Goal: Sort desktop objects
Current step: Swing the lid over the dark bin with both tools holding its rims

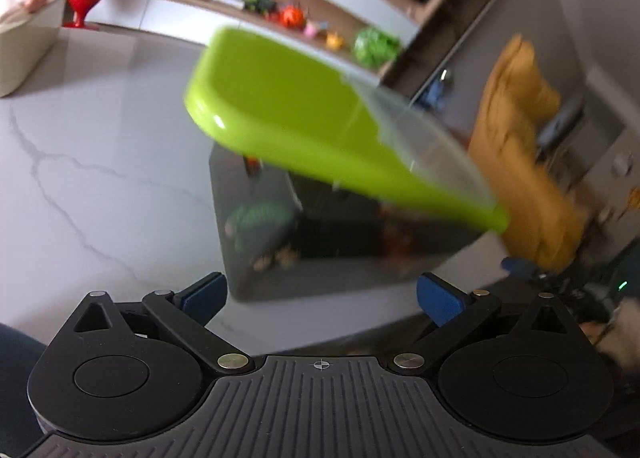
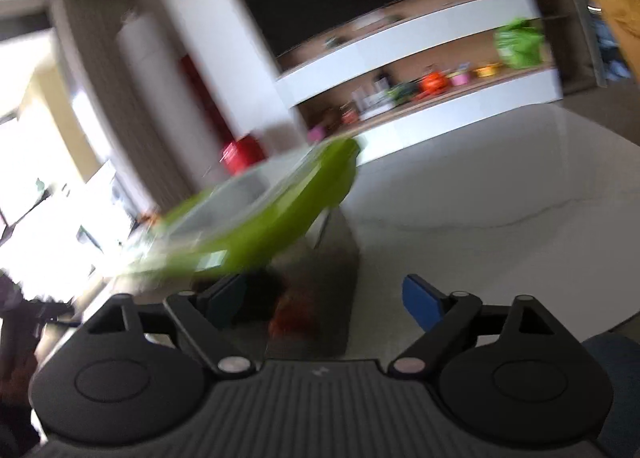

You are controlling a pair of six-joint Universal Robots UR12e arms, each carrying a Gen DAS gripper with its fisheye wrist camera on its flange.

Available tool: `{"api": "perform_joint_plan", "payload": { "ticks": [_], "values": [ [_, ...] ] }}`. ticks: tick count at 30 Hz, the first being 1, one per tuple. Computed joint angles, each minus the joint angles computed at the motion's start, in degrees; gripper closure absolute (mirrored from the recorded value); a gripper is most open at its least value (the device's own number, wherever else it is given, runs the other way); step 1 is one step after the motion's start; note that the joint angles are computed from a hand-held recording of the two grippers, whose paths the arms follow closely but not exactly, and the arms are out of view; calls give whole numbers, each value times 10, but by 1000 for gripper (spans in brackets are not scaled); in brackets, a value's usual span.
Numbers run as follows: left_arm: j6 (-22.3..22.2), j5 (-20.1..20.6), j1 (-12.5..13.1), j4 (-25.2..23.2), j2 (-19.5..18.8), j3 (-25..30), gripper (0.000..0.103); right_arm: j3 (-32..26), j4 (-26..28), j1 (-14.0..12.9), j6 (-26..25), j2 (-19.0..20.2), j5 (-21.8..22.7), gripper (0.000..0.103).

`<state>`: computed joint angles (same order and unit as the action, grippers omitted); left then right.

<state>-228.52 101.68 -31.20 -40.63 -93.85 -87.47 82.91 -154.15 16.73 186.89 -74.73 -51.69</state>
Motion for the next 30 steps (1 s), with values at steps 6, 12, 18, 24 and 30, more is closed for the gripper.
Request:
{"api": "perform_joint_plan", "payload": {
  "ticks": [6,12,18,24,30],
  "values": [
    [-1,62,-13,-181,-70,102,0,-42,72,30,-48,25,-25,15],
    [-20,75,-5,-196,-90,124,0,-97,67,54,-18,67,-56,13],
    [-13,124,1,-234,-107,152,0,-154,73,71,-49,101,-83,13],
    [-24,113,21,-232,-117,168,0,-220,96,78,-40,146,-86,13],
    [-21,83,41,-202,-131,170,0,-261,103,79,-19,175,-99,12]
  ]
}}
